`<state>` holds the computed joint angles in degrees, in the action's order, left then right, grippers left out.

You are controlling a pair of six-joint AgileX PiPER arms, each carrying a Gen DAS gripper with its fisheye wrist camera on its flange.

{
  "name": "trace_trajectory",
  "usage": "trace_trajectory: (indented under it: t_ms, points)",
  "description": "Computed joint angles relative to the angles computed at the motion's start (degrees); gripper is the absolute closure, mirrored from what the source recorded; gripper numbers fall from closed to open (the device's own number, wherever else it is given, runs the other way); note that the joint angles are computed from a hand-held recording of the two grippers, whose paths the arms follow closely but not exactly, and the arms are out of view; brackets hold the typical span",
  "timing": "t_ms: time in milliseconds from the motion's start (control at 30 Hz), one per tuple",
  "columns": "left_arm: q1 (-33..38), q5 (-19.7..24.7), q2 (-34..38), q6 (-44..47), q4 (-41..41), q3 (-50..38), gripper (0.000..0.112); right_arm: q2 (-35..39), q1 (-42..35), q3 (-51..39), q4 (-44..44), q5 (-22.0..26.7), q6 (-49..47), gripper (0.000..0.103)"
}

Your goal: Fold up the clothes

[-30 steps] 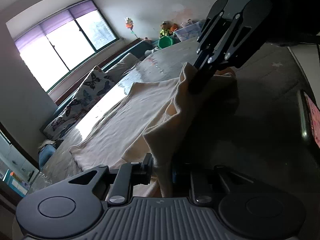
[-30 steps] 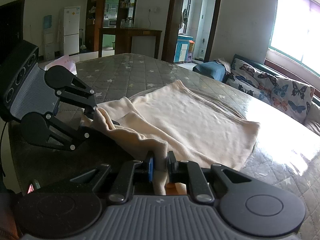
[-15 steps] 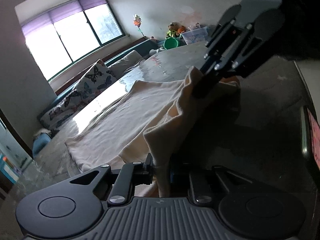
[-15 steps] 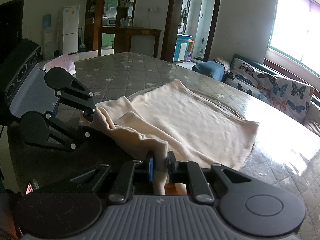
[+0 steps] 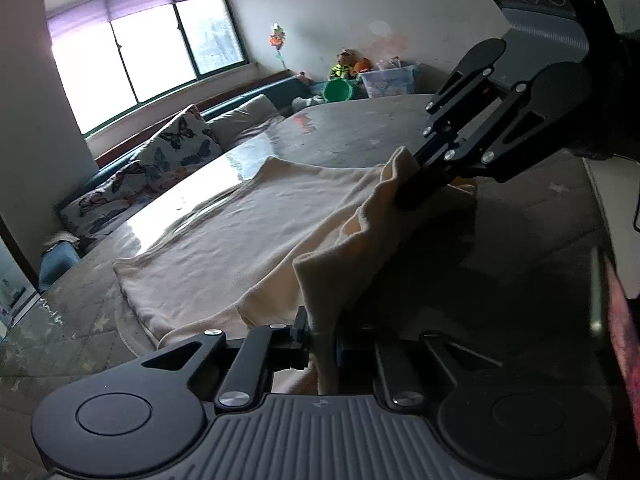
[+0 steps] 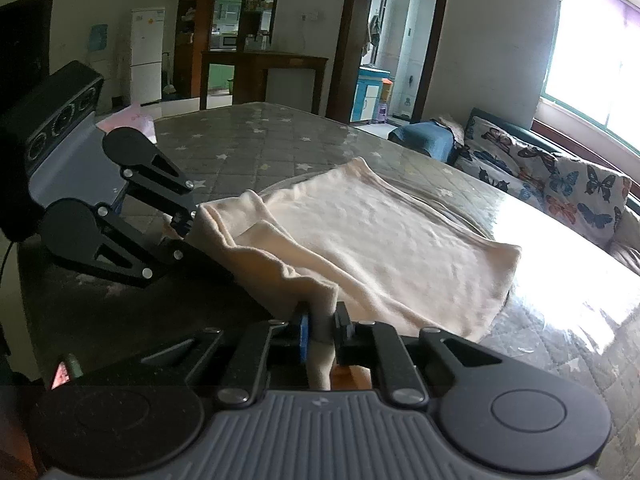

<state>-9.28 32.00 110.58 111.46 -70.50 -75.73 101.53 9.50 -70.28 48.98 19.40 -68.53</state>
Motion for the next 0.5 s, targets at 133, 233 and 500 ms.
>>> trace_trajectory:
  t_ms: [133, 233, 500]
  points:
    - [0.28, 2.88, -1.81, -3.25, 5.24, 0.42, 0.101, -2.14, -0.7, 1.19, -0.95, 2.64, -0.4, 0.094]
    - [0.6, 6.21, -4.05, -6.04, 9.3, 1.52, 0.101, -4.7, -1.6, 2.57, -3.16, 6.16, 0.9, 0.094]
    - [0.8, 14.56, -6.69, -14.89, 19.92, -3.41, 0.1, -7.81, -4.61, -0.59, -6.62, 16.43, 5.08, 0.094]
